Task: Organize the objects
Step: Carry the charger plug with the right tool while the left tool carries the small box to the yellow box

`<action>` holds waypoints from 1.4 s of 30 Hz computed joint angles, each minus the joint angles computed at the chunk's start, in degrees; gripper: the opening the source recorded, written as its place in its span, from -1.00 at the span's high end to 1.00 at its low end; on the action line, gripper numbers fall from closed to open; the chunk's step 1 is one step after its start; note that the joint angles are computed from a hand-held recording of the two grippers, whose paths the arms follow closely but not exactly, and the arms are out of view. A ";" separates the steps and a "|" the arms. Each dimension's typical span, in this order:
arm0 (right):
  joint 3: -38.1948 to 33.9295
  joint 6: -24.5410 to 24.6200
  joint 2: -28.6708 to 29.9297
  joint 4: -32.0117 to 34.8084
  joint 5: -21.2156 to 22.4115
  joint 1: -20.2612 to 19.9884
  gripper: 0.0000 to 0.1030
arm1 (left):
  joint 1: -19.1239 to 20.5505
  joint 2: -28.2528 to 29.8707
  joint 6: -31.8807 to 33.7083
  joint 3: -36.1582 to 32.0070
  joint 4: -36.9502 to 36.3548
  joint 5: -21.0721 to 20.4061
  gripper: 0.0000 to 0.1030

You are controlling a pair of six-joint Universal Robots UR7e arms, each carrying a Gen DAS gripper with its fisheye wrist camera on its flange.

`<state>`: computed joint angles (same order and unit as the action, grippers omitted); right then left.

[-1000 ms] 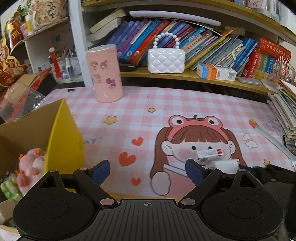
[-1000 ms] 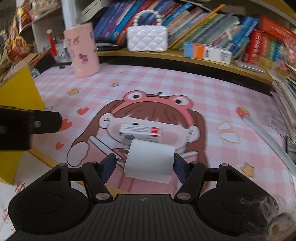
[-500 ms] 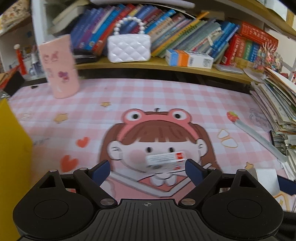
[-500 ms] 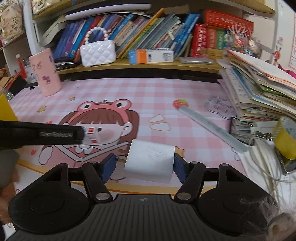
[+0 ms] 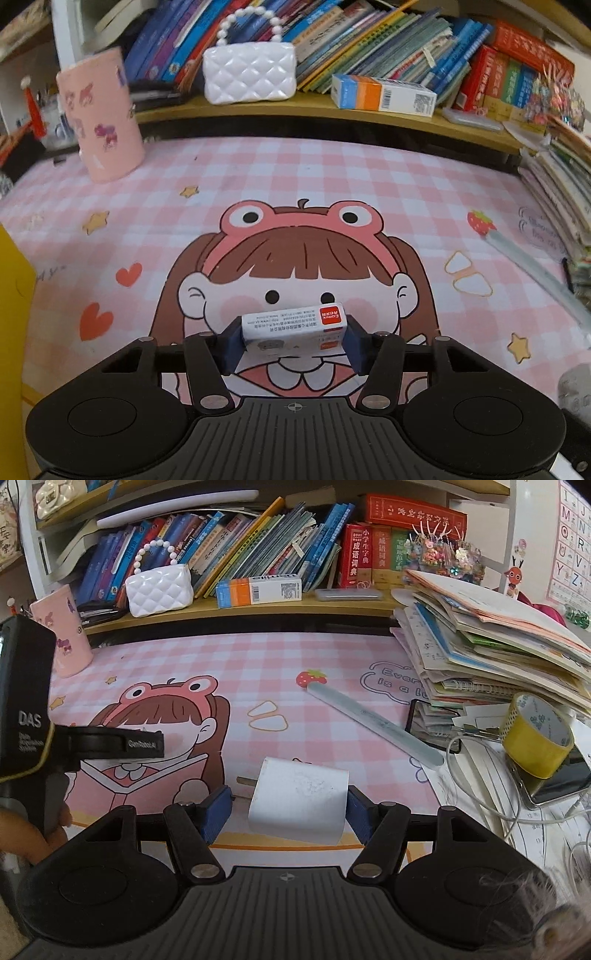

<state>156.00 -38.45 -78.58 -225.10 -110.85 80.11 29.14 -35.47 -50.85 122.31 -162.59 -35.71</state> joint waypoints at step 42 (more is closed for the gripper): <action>6.83 22.57 20.84 -6.21 -18.68 37.70 -0.24 | -35.67 -55.55 -45.83 33.03 49.14 -14.61 -0.02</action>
<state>162.83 -15.88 -57.75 -231.31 -129.53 117.81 -6.53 -91.02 -96.68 155.34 -113.45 -50.32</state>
